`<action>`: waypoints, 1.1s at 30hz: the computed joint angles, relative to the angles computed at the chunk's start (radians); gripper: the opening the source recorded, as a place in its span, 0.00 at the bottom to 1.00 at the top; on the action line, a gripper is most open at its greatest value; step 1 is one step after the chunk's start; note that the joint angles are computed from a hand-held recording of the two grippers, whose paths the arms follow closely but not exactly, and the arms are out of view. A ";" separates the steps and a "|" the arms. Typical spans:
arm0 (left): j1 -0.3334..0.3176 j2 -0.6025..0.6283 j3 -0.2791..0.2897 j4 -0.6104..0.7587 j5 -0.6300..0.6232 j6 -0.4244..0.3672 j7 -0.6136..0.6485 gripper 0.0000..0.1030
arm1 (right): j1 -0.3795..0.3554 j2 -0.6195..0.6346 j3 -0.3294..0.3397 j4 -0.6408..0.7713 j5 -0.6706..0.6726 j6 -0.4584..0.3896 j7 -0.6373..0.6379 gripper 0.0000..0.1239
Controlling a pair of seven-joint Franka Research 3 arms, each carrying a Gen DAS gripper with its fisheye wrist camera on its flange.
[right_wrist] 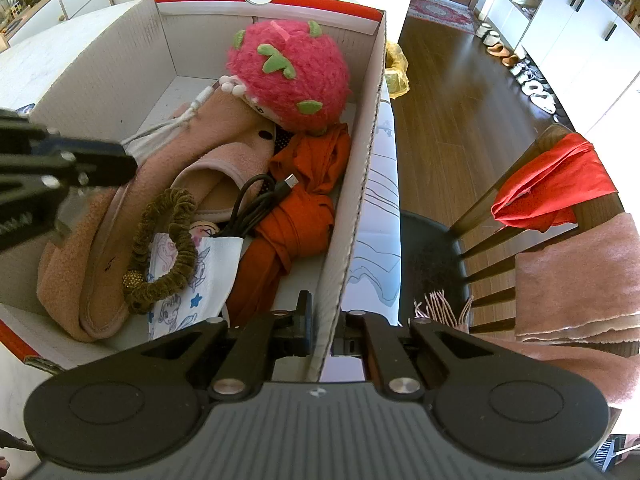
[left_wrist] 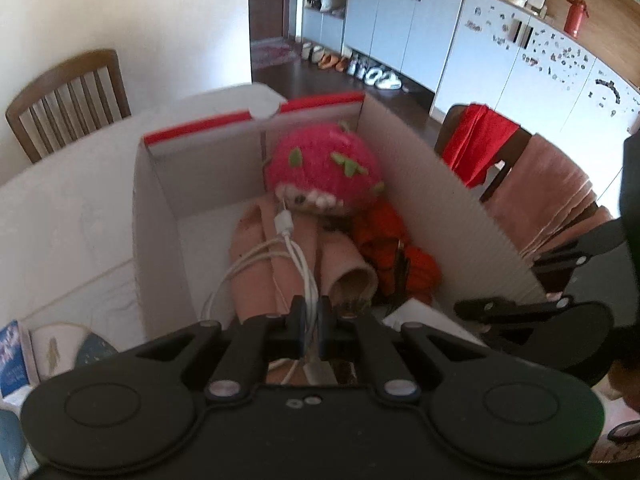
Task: Organize objects
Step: 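Carry the white cable into the box over the pink fleece, then lower the cable onto the fleece and open the left gripper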
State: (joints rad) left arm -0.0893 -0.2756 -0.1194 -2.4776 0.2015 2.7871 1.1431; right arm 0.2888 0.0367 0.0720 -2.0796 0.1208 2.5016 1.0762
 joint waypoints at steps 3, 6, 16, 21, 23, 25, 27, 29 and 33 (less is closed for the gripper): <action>-0.019 0.002 0.013 0.000 -0.034 -0.015 0.032 0.03 | 0.000 0.001 0.000 0.001 0.001 -0.001 0.000 0.05; -0.032 0.009 0.023 0.002 -0.077 -0.025 0.057 0.03 | 0.000 0.002 0.000 0.001 0.000 0.001 0.000 0.05; -0.048 0.022 0.029 0.003 -0.171 -0.049 0.119 0.17 | 0.000 0.004 0.000 0.001 0.002 0.002 -0.003 0.05; -0.067 0.009 0.044 -0.007 -0.232 -0.044 0.162 0.33 | 0.000 0.005 -0.001 0.002 0.003 0.001 -0.003 0.05; -0.074 -0.002 0.046 -0.016 -0.251 -0.035 0.175 0.37 | 0.001 0.007 0.000 0.001 0.001 0.005 -0.001 0.05; -0.075 -0.014 0.043 -0.025 -0.257 -0.029 0.176 0.38 | 0.000 0.007 -0.001 0.002 0.004 0.003 -0.004 0.05; -0.078 -0.031 0.043 -0.036 -0.261 -0.021 0.174 0.40 | 0.000 0.007 -0.001 0.001 0.004 0.003 -0.003 0.05; -0.079 -0.049 0.043 -0.046 -0.260 -0.012 0.169 0.43 | 0.001 0.008 0.000 0.001 0.004 0.005 -0.003 0.05; -0.064 -0.086 0.026 -0.065 -0.218 -0.004 0.129 0.48 | 0.001 0.008 0.000 0.001 0.004 0.005 -0.002 0.05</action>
